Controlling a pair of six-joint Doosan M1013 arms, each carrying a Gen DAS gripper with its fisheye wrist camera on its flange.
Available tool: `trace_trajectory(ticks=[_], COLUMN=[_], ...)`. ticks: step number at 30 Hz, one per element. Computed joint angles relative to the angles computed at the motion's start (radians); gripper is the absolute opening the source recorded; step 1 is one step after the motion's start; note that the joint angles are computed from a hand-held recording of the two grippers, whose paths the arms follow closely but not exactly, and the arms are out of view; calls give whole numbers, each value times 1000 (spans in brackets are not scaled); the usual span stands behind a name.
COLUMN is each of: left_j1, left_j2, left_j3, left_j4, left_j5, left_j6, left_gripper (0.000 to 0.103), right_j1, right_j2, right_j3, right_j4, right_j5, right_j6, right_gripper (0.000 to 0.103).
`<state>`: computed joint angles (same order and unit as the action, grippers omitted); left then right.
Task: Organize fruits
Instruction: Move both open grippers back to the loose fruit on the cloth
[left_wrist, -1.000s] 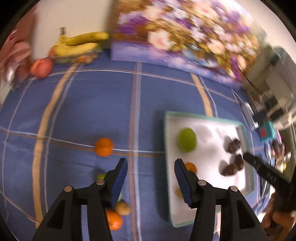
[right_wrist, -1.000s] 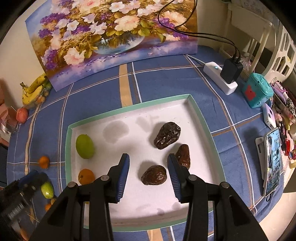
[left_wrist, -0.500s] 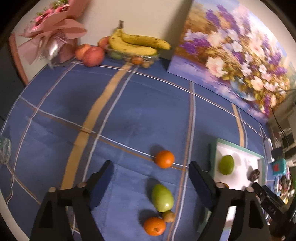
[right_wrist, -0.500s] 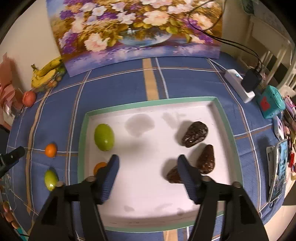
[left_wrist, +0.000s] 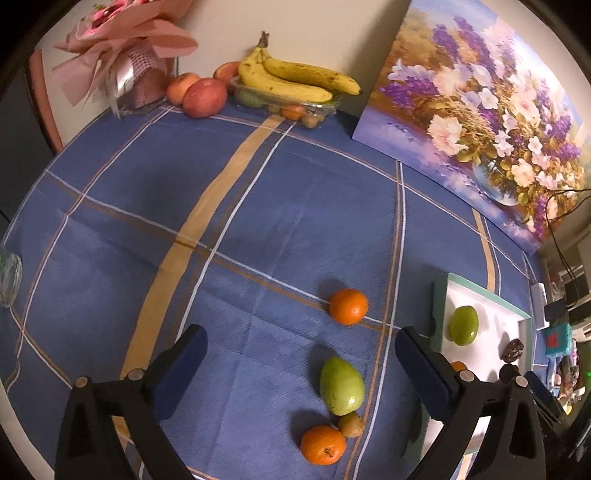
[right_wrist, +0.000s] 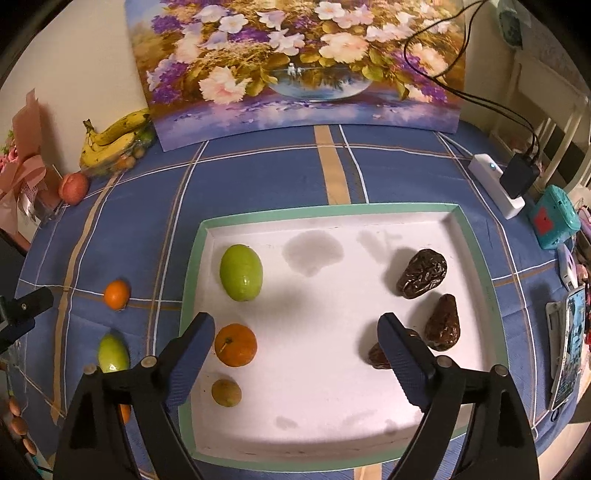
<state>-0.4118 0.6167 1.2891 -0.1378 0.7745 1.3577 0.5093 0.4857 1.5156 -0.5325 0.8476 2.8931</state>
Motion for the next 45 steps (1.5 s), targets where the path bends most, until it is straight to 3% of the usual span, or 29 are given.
trace_trajectory(ticks=[8,11,17,22,26,35,38,40,45], left_j1=[5,5,12,22,27,37,37,38,39], left_j2=[-1,1,-5,-20,-28,-32,-28,-24,-5], left_j3=[18,18,28,40,45,48,43,39,25], left_j4=[4,48,93,95,98,32,19,8,-13], left_j5=[0,2,-22,-52,-69,-74,-62,-48,-2], left_j6=[7,-13,-47,-35,-26,51,60,61,70], left_gripper=[103,103,103,103,103,103,103,102,102], right_j1=[27,28,25,36,52,57,55,55,44], right_j2=[6,13,23,58,81,89,95,100,116], right_j3=[5,-5,-17,-73,-113,-131,-139,-145,-158], right_j4=[-80,-50,55,128,101,118,164,192,337], right_j5=[-40,-49,-156,-156,-118,-143,-143,-139,-142], right_j6=[55,39,-43,-163,-173,-196,-234,-261,-371], right_gripper=[90,90,90,90,90,90,86,76,70])
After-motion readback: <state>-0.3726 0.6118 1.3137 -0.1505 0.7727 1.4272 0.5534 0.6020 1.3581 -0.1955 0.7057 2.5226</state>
